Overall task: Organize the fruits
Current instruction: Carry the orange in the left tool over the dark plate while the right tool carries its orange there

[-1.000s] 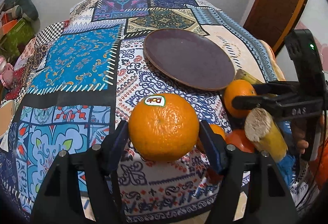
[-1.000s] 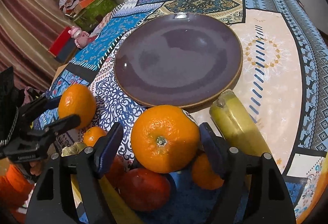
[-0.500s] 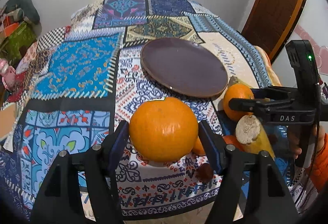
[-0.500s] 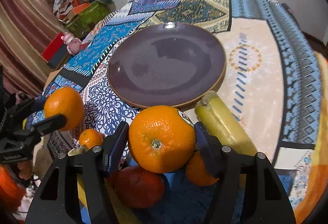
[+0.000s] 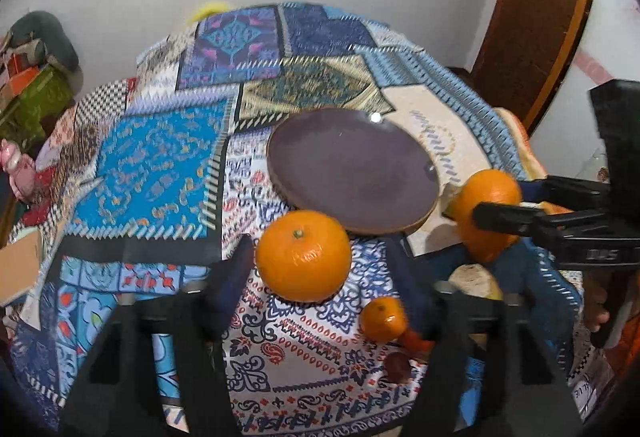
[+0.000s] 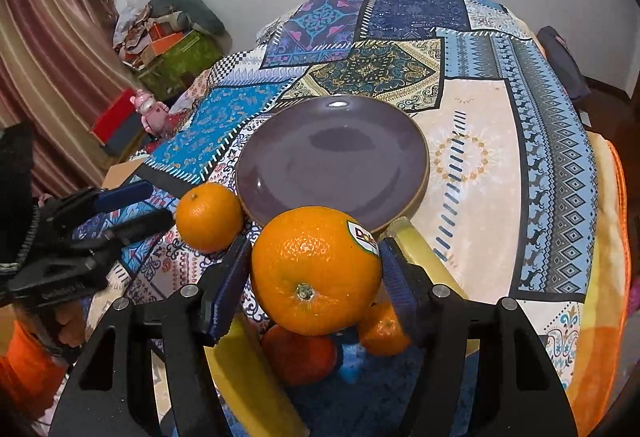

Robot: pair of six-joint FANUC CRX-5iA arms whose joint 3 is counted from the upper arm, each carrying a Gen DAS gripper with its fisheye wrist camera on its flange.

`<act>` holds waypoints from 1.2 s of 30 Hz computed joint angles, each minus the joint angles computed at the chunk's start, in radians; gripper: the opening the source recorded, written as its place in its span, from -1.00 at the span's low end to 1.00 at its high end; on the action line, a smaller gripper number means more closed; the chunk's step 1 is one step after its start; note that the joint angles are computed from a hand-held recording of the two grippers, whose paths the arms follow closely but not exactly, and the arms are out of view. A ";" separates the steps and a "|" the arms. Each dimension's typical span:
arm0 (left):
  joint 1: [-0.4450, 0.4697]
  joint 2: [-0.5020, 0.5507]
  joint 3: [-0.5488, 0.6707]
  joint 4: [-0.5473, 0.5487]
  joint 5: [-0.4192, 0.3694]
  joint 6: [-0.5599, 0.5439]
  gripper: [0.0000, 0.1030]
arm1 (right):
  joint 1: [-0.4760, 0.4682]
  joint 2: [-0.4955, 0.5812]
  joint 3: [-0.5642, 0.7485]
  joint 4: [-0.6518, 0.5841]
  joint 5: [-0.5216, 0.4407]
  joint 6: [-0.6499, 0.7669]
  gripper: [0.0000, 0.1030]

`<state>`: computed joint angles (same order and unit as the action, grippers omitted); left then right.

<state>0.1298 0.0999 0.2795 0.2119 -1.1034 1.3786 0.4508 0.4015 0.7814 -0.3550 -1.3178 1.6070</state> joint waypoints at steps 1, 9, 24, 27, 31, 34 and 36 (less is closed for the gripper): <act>0.002 0.010 0.001 0.004 -0.008 0.003 0.41 | -0.003 0.001 0.000 -0.002 -0.002 0.000 0.20; -0.011 0.108 0.050 -0.029 -0.072 0.046 0.37 | -0.022 0.005 -0.007 -0.013 0.009 -0.012 0.20; 0.013 0.067 0.043 0.045 -0.004 0.017 0.34 | -0.015 0.055 0.076 0.024 0.065 -0.021 0.20; 0.003 0.083 0.086 0.043 0.003 0.016 0.34 | -0.012 0.072 0.105 0.035 0.073 -0.023 0.20; -0.008 0.105 0.139 0.048 0.016 0.021 0.34 | -0.009 0.104 0.162 0.039 0.072 -0.026 0.20; -0.017 0.119 0.172 0.042 0.020 0.022 0.34 | -0.005 0.126 0.200 0.046 0.072 -0.027 0.20; -0.024 0.135 0.202 0.031 0.017 0.024 0.34 | -0.004 0.144 0.229 0.047 0.066 -0.028 0.20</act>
<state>0.1054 0.2348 0.4813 0.2427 -1.0865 1.4029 0.4471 0.5457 1.0108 -0.3077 -1.2514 1.5790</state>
